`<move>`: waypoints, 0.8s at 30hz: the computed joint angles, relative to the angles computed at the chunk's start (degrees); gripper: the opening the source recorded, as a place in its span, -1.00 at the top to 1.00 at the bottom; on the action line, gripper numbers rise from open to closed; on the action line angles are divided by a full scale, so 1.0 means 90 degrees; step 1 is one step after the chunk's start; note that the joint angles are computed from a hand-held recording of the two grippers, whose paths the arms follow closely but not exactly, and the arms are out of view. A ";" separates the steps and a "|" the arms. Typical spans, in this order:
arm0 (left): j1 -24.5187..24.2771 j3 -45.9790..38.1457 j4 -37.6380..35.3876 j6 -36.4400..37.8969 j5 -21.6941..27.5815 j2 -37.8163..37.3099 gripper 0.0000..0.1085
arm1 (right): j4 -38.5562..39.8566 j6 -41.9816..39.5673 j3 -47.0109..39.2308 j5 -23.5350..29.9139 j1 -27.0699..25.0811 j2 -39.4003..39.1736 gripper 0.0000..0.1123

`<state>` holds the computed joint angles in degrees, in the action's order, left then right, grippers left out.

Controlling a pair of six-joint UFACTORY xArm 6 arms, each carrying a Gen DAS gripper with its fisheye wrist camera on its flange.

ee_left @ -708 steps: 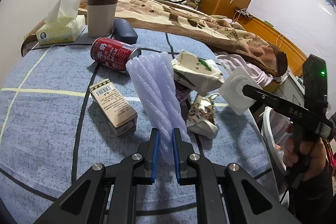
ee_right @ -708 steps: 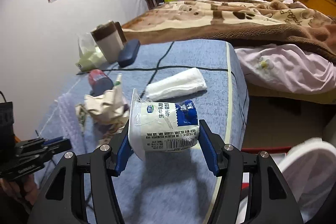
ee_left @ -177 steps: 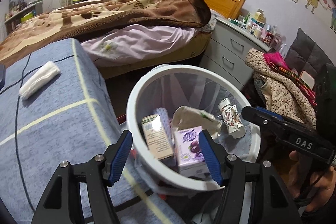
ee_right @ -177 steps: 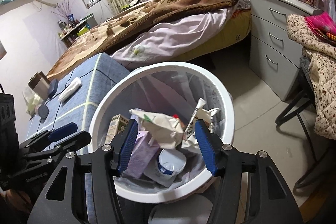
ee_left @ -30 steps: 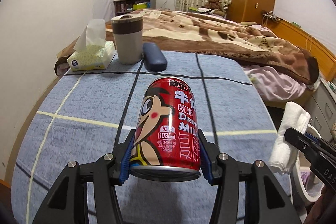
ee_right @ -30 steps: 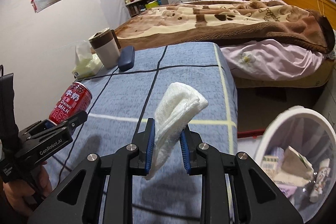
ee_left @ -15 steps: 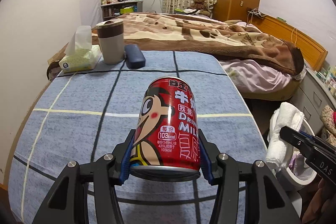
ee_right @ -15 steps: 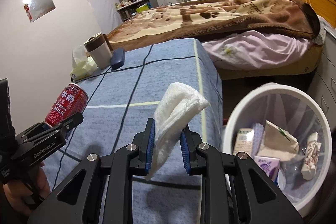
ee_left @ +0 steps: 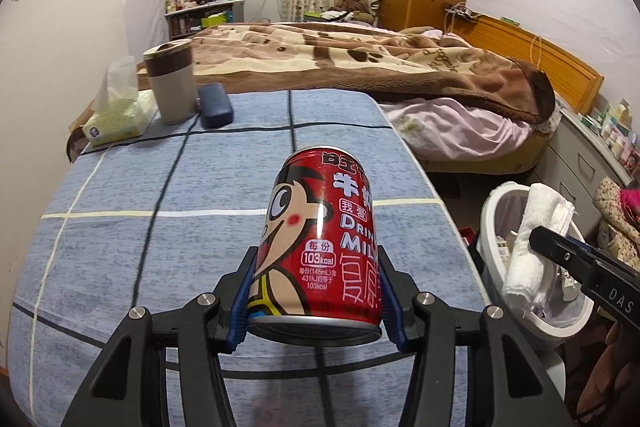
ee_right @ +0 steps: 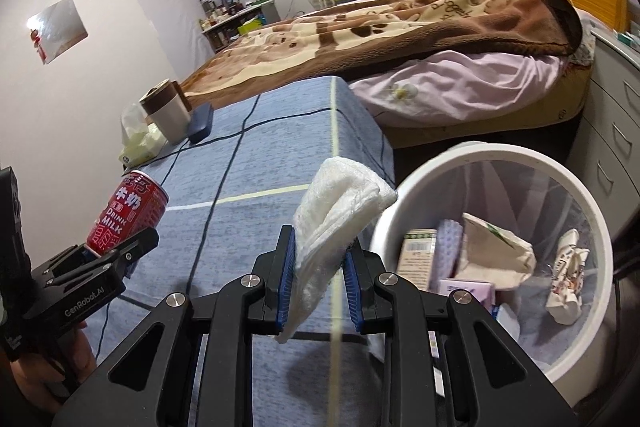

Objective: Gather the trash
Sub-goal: 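Carry the red can and tissue over the wastebasket and open both tools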

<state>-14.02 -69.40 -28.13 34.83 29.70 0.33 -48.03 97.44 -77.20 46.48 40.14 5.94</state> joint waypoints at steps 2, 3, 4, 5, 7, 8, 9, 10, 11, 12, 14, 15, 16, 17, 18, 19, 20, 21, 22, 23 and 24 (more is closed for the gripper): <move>-0.0095 0.0021 -0.0034 0.0064 0.0050 -0.0017 0.02 | -0.0053 0.0144 0.0179 0.0077 0.0007 -0.0154 0.58; -0.0136 0.0037 -0.0048 0.0097 0.0063 -0.0026 0.02 | -0.0075 0.0209 0.0266 0.0103 0.0009 -0.0227 0.58; -0.0189 0.0050 -0.0075 0.0143 0.0091 -0.0038 0.02 | -0.0101 0.0298 0.0374 0.0152 0.0013 -0.0321 0.58; -0.0248 0.0062 -0.0115 0.0194 0.0120 -0.0049 0.02 | -0.0124 0.0392 0.0491 0.0206 0.0018 -0.0423 0.58; -0.0372 0.0084 -0.0170 0.0274 0.0156 -0.0063 0.02 | -0.0160 0.0543 0.0667 0.0291 0.0034 -0.0574 0.58; -0.0419 0.0087 -0.0205 0.0326 0.0180 -0.0064 0.02 | -0.0176 0.0627 0.0771 0.0349 0.0045 -0.0667 0.58; -0.0489 0.0105 -0.0263 0.0394 0.0211 -0.0077 0.02 | -0.0189 0.0717 0.0877 0.0416 0.0054 -0.0760 0.58; -0.0534 0.0070 -0.0336 0.0478 0.0264 -0.0049 0.02 | -0.0195 0.0790 0.0966 0.0474 0.0068 -0.0841 0.58; -0.0595 0.0075 -0.0411 0.0560 0.0312 -0.0058 0.02 | -0.0192 0.0890 0.1090 0.0561 0.0083 -0.0956 0.58; -0.0662 0.0086 -0.0484 0.0648 0.0350 -0.0070 0.02 | -0.0189 0.0950 0.1173 0.0615 0.0089 -0.1032 0.58; -0.0789 0.0103 -0.0647 0.0835 0.0420 -0.0088 0.02 | -0.0185 0.1106 0.1363 0.0743 0.0107 -0.1210 0.58; -0.0837 0.0099 -0.0707 0.0900 0.0458 -0.0083 0.02 | -0.0183 0.1168 0.1444 0.0791 0.0119 -0.1287 0.58; -0.0895 0.0089 -0.0764 0.0965 0.0509 -0.0076 0.02 | -0.0183 0.1250 0.1543 0.0857 0.0130 -0.1380 0.58; -0.0954 0.0081 -0.0803 0.1019 0.0553 -0.0073 0.02 | -0.0181 0.1290 0.1597 0.0888 0.0129 -0.1431 0.58; -0.1003 0.0062 -0.0824 0.1053 0.0584 -0.0057 0.02 | -0.0175 0.1352 0.1673 0.0934 0.0133 -0.1497 0.58; -0.1063 0.0063 -0.0850 0.1089 0.0612 -0.0059 0.02 | -0.0161 0.1398 0.1733 0.0976 0.0147 -0.1555 0.58; -0.1114 0.0044 -0.0908 0.1157 0.0670 -0.0048 0.02 | -0.0145 0.1441 0.1791 0.1001 0.0143 -0.1600 0.58; -0.1169 0.0022 -0.0962 0.1229 0.0738 -0.0038 0.02 | -0.0122 0.1466 0.1845 0.1016 0.0135 -0.1643 0.58; -0.1217 0.0005 -0.1013 0.1290 0.0798 -0.0031 0.02 | -0.0105 0.1490 0.1899 0.1035 0.0136 -0.1688 0.58; -0.1268 -0.0017 -0.1077 0.1365 0.0863 -0.0019 0.02 | -0.0080 0.1498 0.1940 0.1044 0.0123 -0.1718 0.58; -0.1334 -0.0044 -0.1127 0.1424 0.0909 0.0004 0.02 | -0.0055 0.1503 0.1985 0.1062 0.0118 -0.1757 0.58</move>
